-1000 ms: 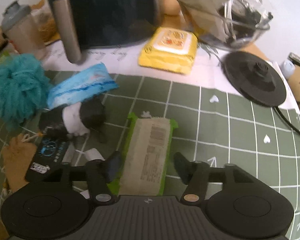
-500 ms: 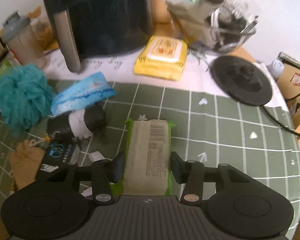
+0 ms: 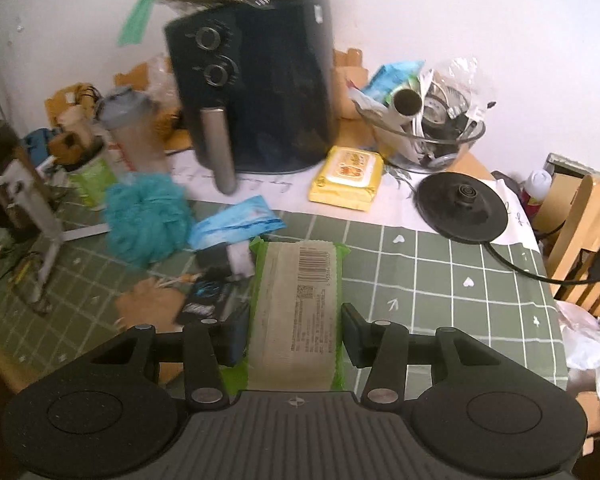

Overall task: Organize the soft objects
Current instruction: 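Lower the sponge into the box with the left gripper while the right gripper drops the wipes in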

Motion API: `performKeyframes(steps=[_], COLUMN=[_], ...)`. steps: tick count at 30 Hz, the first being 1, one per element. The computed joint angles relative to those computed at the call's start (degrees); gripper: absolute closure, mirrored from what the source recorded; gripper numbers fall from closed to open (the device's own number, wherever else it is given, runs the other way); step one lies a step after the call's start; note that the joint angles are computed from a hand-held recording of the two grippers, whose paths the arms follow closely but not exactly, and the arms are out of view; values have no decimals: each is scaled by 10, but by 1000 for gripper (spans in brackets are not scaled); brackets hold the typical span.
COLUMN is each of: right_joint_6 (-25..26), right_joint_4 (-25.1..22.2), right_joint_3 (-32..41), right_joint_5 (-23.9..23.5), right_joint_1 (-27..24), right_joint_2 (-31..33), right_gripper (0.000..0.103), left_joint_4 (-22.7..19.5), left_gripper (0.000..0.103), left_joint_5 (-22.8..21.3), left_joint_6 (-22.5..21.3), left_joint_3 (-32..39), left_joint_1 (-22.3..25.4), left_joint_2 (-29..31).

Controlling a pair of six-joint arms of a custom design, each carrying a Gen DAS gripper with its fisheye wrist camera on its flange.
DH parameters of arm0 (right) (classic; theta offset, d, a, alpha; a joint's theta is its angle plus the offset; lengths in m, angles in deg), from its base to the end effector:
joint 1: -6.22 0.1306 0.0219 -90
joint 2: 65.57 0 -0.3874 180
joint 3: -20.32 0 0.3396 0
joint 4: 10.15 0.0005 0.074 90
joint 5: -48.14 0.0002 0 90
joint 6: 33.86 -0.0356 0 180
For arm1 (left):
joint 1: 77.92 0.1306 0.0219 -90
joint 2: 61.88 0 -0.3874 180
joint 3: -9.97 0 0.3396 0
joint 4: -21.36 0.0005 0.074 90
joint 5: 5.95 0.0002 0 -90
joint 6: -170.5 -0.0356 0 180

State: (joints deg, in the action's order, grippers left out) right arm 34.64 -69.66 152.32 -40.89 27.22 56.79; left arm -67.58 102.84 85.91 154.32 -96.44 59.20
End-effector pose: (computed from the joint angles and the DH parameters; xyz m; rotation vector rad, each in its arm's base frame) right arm 0.5928 0.2264 0.4308 0.0184 2.4655 0.3069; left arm 0.5443 -0.1950 0.4983 0.4098 2.7107 -0.5659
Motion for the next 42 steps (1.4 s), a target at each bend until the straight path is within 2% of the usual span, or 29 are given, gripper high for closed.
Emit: performKeyframes(steps=[3, 6, 7, 9, 14, 17, 21, 24, 28, 32, 37, 38, 40, 41, 42], right_joint_6=[-14, -27, -31, -41, -65, -61, -67, -71, -70, -63, -53, -47, -37, -29, -20], right_joint_4=[14, 29, 33, 44, 71, 81, 89, 90, 80, 66, 60, 47, 17, 0, -8], right_joint_3=[-34, -67, -76, -98, -145, -165, -183, -193, -194, -188, -171, -157, -132, -119, -113], right_joint_5=[-3, -5, -6, -9, -20, -22, -38, -51, -65, -57, -66, -68, -72, -68, -63], right_joint_1=[10, 22, 25, 31, 45, 55, 68, 82, 98, 111, 115, 117, 120, 124, 128], right_joint_2=[-32, -63, -72, -93, -135, -156, -173, -182, -180, -176, -168, -160, -142, -132, -128], right_gripper=[53, 53, 53, 53, 53, 53, 53, 53, 53, 53, 53, 52, 49, 43, 31], left_joint_4=[-15, -4, 3, 19, 34, 51, 88, 98, 100, 109, 117, 118, 120, 121, 121], left_gripper=[40, 36, 24, 10, 10, 10, 10, 10, 10, 10, 10, 10, 10, 10, 10], left_joint_5=[-6, -14, -23, -25, -43, -54, -96, -107, -101, -105, -112, -115, -118, -119, -120], left_joint_6=[-1, 9, 20, 34, 33, 34, 32, 34, 38, 45, 59, 61, 62, 63, 64], left_joint_3=[4, -10, -18, -30, -42, -63, -100, -112, -121, -136, -148, -150, -154, -155, -156], left_joint_1=[-2, -6, -7, -7, -16, -19, -27, -31, -32, -32, -32, -33, -33, -34, -34], left_joint_2=[6, 0, -3, -10, -22, -38, -61, -70, -76, -88, -98, -100, -103, -104, -105])
